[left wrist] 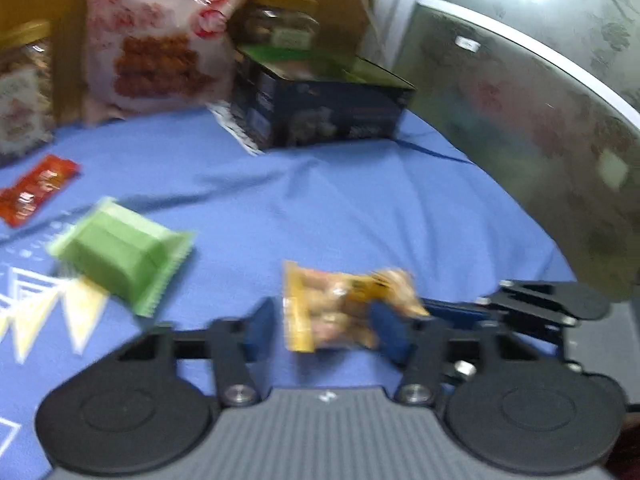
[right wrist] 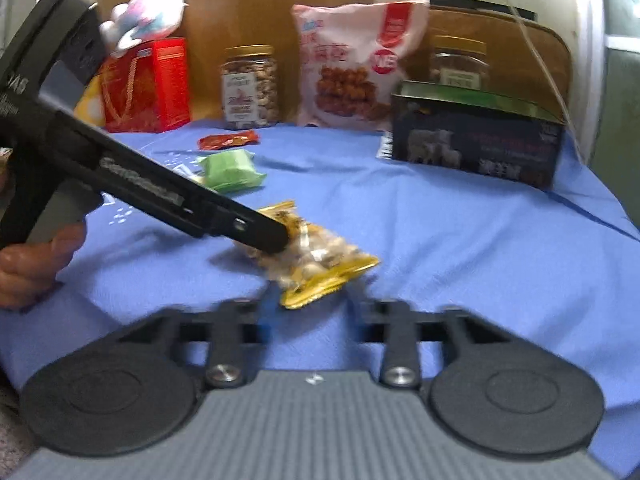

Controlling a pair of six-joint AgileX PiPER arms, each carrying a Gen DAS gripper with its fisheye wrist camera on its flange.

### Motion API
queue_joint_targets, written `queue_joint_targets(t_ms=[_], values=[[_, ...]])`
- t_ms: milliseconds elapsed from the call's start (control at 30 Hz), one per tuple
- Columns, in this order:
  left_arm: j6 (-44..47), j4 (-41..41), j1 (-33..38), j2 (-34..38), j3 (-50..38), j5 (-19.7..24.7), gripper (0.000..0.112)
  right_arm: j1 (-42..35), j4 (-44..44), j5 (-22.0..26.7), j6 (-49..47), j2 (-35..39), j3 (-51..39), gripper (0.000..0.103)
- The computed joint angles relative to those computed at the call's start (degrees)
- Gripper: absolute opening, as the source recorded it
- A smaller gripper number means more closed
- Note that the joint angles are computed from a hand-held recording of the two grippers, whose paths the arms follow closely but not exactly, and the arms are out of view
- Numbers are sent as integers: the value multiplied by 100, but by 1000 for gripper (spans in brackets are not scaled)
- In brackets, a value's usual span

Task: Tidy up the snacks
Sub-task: 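Carry the peanut bag into the tin box and open both tools, then move both tools toward the red spicy snack packet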

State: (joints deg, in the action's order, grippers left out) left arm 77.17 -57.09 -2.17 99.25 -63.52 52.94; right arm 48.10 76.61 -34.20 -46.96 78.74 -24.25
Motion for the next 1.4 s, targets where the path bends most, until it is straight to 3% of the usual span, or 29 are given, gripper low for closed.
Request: queue_joint_targets(t_ms=[33,133,400,600,700,767,867,1000,1067,1267,1333,1400], values=[[-122,60,-42,-15,-35,-35,40,-64,-92,36,105,0,-1,22],[-285,195,-249,-38,-261,-135,35,-387,-485,87,397,14,-54,13],[-635,141,-996,106,-1500,-733,35,-1655,-1939,-35,983,-97,-413,13],[-1562,676,-1612,1174,-3314,-1153,36,-3043,-3538,220,1745,408,-1093,14],[-2427,1386,-1876,1879,-4321,-1305,39,-3496,-3993,233,1954,949,-1513,18],[-3123,2057,-2041,2301,-4875,-1438,52,-3670,-3940,164,1834,1385,-1856,26],[-3769,2507,-2117,2682,-5300,-1492,54,-3764,-3987,-235,2138,1777,-1953,41],[-3407,1935,-1948,2465,-4820,-1653,54,-3809,-4398,-564,2502,1643,-1610,50],[-2757,1183,-1716,2116,-4237,-1728,55,-3799,-4540,-699,2683,1563,-1438,50],[-978,-779,-288,983,-2471,-1547,66,-3756,-5813,-1484,3694,1363,-919,49],[-677,-963,290,748,-1965,-1754,67,-3782,-6326,-1332,4008,1338,-917,50],[-931,-626,807,754,-1772,-1935,67,-3888,-7142,-803,4559,1347,-1079,51]])
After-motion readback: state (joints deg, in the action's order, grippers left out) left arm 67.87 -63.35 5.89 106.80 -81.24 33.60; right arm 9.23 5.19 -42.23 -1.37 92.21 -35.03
